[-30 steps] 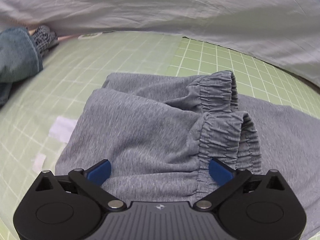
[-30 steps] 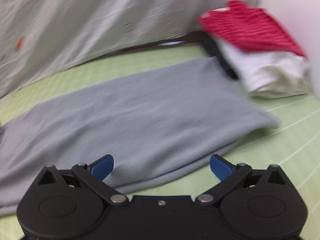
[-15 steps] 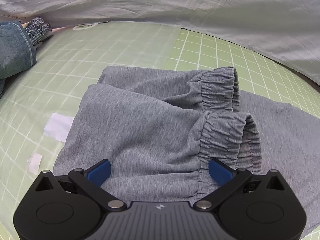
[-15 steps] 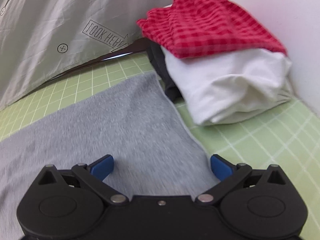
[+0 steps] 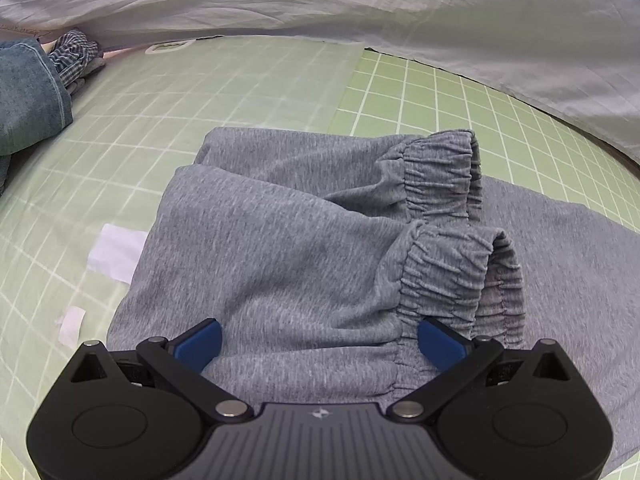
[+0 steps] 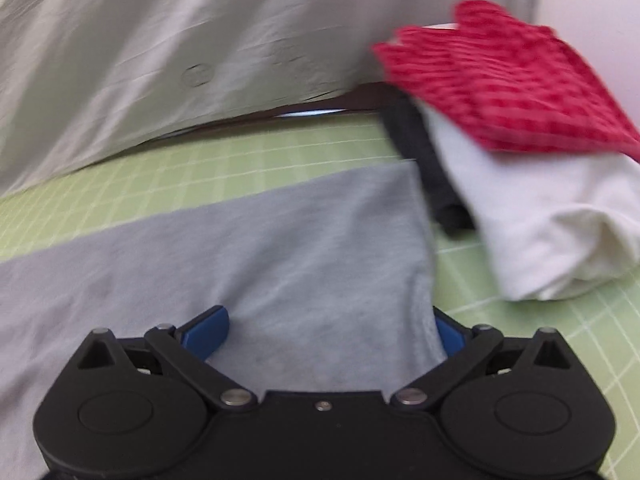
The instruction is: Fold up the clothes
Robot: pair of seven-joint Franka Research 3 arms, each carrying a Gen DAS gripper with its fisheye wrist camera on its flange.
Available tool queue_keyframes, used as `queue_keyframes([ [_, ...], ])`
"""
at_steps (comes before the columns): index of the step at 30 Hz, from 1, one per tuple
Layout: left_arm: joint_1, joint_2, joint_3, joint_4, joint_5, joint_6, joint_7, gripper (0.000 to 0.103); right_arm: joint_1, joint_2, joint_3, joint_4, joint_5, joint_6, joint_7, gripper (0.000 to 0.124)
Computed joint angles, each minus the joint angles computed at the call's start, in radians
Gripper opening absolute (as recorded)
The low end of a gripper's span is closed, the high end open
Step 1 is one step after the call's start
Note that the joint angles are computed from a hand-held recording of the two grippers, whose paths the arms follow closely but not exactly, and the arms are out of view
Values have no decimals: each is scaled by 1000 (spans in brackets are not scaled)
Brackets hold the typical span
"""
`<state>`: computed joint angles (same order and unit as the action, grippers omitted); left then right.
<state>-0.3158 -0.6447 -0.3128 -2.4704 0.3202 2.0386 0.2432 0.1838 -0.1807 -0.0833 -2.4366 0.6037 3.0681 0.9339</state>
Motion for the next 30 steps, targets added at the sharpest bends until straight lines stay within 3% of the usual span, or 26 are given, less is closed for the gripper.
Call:
queue_keyframes([
  [1,1,0,-2,0,1,0,-3,103,17,-10,-10,-4,20,-3,-23,84],
  [3,2,-3,-8,-4,7,2,-13,103,42,-31,-21,-11,47,-16,-61,51],
  [4,2,-4,-11,-6,11,3,-18,103,44,-39,-17,-12,46,-30,-66,41],
  [5,2,-5,-14,-7,15,3,-25,103,47,-47,-14,-13,45,-44,-70,21],
  [6,2,-5,-16,-7,18,3,-30,103,16,-53,21,-18,-8,-50,-31,16],
  [9,-2,-8,-10,-10,19,9,-30,103,-158,-47,187,-8,-330,-75,197,15],
  [11,-7,-15,5,-12,10,17,-15,103,-203,-53,228,7,-443,-103,302,14],
  [13,-11,-37,23,-20,-8,26,1,103,-201,-77,232,3,-485,-97,364,14],
  [19,-12,-155,29,-67,-19,38,25,103,-88,-164,194,-37,-485,-30,387,14],
  [25,0,-240,42,-100,-7,17,90,103,115,-222,172,-79,-387,11,338,14],
  [28,6,-270,53,-121,-9,11,123,103,236,-207,158,-92,-303,-14,335,15],
  [30,6,-288,65,-138,-20,9,146,103,269,-179,177,-95,-271,-70,352,16],
])
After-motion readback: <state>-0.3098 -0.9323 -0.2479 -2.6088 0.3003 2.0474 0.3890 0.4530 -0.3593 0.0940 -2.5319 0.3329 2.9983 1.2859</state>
